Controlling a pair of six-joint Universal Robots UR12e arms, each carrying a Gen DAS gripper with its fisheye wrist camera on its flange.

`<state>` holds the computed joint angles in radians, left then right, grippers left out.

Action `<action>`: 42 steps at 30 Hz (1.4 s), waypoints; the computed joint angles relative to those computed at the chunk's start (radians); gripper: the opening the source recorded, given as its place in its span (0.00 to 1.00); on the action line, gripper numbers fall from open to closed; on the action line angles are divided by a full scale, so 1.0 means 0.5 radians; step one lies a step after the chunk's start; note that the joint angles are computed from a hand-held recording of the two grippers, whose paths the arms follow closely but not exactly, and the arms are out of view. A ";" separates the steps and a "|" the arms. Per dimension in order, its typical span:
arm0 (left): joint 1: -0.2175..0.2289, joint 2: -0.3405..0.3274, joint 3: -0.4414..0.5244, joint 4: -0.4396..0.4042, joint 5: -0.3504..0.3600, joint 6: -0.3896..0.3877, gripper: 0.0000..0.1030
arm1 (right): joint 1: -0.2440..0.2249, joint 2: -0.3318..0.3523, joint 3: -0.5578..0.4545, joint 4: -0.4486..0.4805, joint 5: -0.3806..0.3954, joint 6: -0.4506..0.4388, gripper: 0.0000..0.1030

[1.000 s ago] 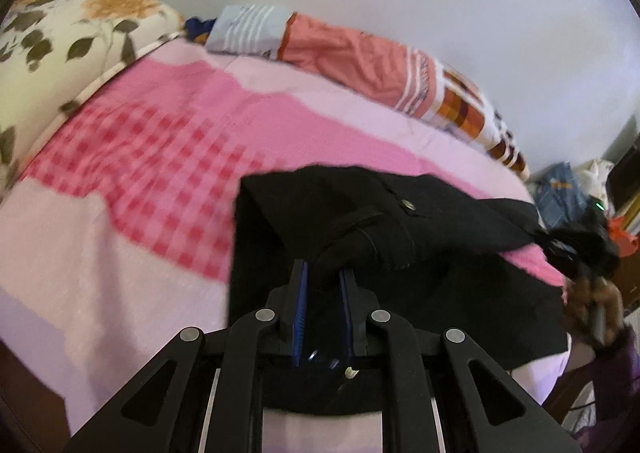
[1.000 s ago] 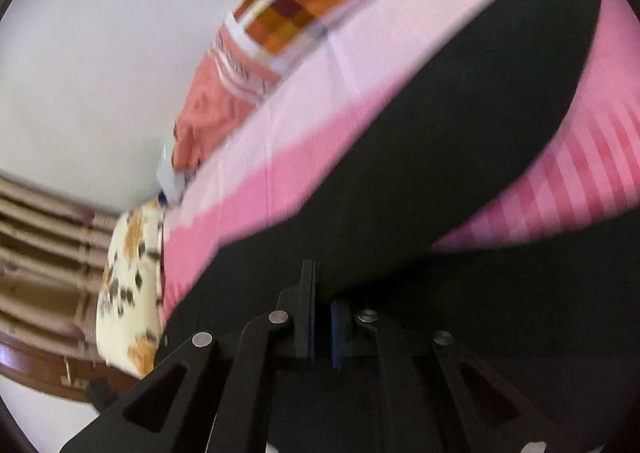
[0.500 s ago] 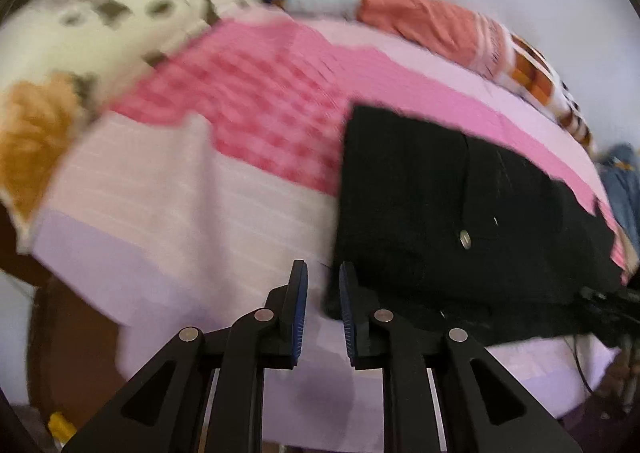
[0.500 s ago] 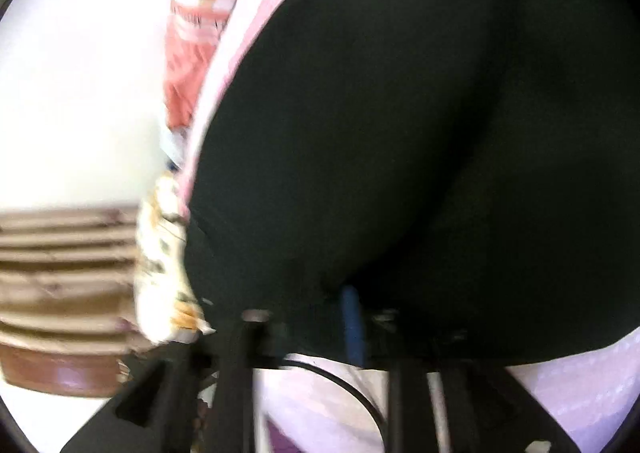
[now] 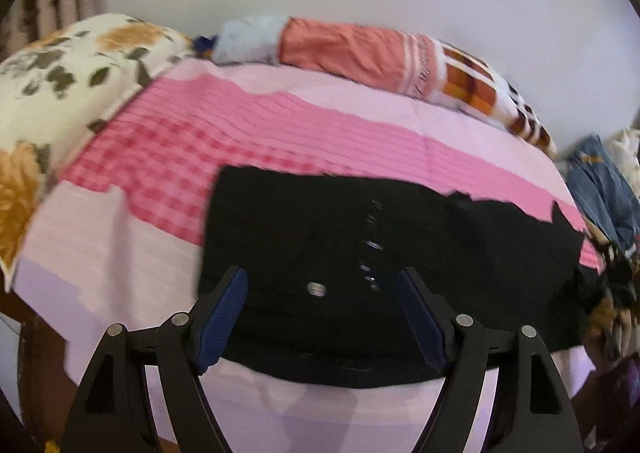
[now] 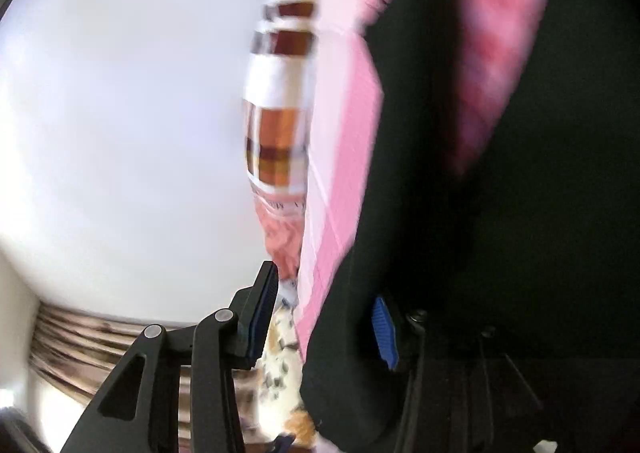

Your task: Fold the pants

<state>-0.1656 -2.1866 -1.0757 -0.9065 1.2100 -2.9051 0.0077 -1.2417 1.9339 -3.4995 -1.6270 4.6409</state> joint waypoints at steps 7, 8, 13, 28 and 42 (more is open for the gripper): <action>-0.057 0.010 -0.002 -0.102 0.065 0.126 0.75 | -0.011 -0.115 -0.390 1.362 -0.228 -0.590 0.43; -0.056 0.008 0.001 -0.112 0.068 0.126 0.75 | 0.022 -0.077 -0.499 1.571 -0.353 -0.788 0.43; -0.043 -0.017 0.043 -0.233 0.031 0.031 0.75 | 0.175 0.229 -1.109 2.295 -0.524 -1.648 0.58; -0.032 -0.015 0.066 -0.287 -0.061 0.052 0.75 | -0.196 -0.049 -0.046 0.287 0.307 -0.091 0.58; -0.035 -0.060 0.119 -0.406 -0.062 -0.042 0.75 | -0.417 0.069 -0.164 0.533 0.476 -0.082 0.51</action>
<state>-0.1830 -2.2164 -1.0165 -1.1097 1.1790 -2.9259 -0.2011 -1.2070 1.8517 -3.2328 -1.3890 4.5999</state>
